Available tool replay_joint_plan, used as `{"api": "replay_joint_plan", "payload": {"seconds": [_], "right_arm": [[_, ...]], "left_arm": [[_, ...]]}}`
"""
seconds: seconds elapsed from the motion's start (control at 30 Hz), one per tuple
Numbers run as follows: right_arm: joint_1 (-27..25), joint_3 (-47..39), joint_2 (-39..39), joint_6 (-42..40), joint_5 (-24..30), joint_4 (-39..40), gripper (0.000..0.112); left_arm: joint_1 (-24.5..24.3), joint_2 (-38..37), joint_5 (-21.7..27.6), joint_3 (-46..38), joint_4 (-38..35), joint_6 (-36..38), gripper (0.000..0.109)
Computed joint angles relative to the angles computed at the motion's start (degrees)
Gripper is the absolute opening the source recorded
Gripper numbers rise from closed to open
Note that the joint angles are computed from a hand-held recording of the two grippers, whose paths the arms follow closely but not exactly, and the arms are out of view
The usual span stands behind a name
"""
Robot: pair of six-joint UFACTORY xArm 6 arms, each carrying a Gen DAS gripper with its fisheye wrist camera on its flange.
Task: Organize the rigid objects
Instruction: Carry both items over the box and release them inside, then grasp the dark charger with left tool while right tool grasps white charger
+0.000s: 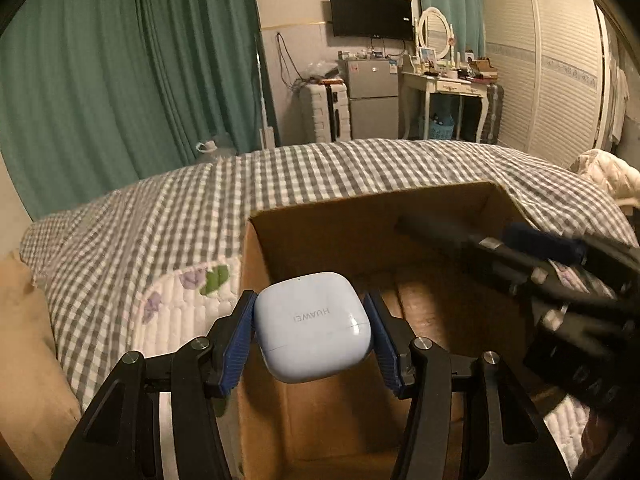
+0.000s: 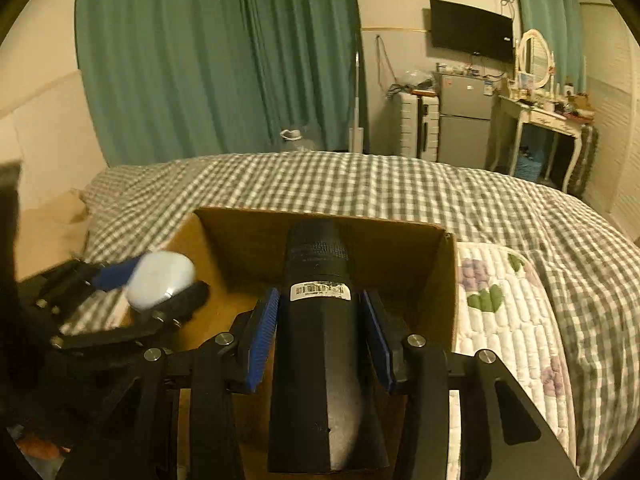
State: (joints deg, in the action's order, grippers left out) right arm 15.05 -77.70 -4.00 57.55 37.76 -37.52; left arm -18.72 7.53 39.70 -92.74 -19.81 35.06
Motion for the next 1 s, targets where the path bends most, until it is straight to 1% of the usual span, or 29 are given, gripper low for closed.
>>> {"api": "replay_joint_plan", "payload": {"seconds": [0.03,0.07,0.1,0.13,0.2,0.23,0.3,0.37,0.43,0.5,0.6,0.63,0.67,0.77,0.87,1.0], "right_arm": [[0.35,-0.07,-0.55,1.63,0.86,-1.69,0.059],[0.89,-0.08,-1.38,3.12,1.98,-3.02,0.063],[1.15,0.19,-2.52,4.29,2.48,-3.88,0.065],[1.28,0.66,-3.8,4.98,2.77,-4.29,0.065],[2.01,0.97,-6.49,5.21,4.78,-4.25,0.065],[2.65,1.28,-8.34,5.16,6.23,-4.56,0.066],[4.03,1.43,-11.12,4.66,9.29,-4.7,0.069],[6.19,1.37,-13.83,4.34,12.87,-5.43,0.072],[9.2,1.07,-16.3,4.04,17.46,-6.51,0.087],[12.99,0.43,-18.24,4.24,22.19,-8.15,0.094],[20.52,-1.21,-20.09,4.53,30.67,-11.81,0.095],[22.41,-1.83,-20.25,4.55,32.64,-12.52,0.095],[25.09,-2.97,-20.22,4.76,35.4,-13.61,0.096],[31.53,-5.42,-20.34,5.35,41.03,-15.57,0.096],[35.01,-7.4,-19.73,4.8,44.35,-14.21,0.097],[38.91,-5.0,-20.6,6.06,46.9,-14.91,0.097]], "left_arm": [[0.04,-0.22,0.66,-0.39,-1.03,0.59,0.059],[-0.03,-1.33,0.35,0.55,-1.11,0.76,0.066],[-0.09,-2.66,-0.37,1.8,-0.49,0.64,0.075],[-0.13,-4.6,-1.27,3.42,0.14,0.64,0.077],[-0.01,-7.68,-1.55,5.67,-0.49,1.1,0.079],[0.24,-9.46,-0.43,6.46,-0.91,1.12,0.079],[0.89,-12.35,1.07,7.8,-1.54,0.69,0.087],[1.47,-16.13,1.35,10.25,-1.64,-0.83,0.089],[1.94,-20.17,1.75,12.83,-1.29,-2.92,0.092],[2.73,-23.15,2.45,14.5,-1.64,-3.8,0.096],[4.14,-27.98,4.52,16.99,-3.21,-3.91,0.097],[4.67,-29.8,5.55,17.8,-3.62,-3.89,0.098],[5.08,-31.25,6.42,18.36,-4.08,-3.8,0.1],[6.74,-35.17,8.32,20.01,-6.31,-2.67,0.103],[6.96,-38.01,7.47,22.68,-5.03,-2.81,0.103],[7.35,-40.39,7.2,27.18,-3.49,-3.25,0.103]]}}
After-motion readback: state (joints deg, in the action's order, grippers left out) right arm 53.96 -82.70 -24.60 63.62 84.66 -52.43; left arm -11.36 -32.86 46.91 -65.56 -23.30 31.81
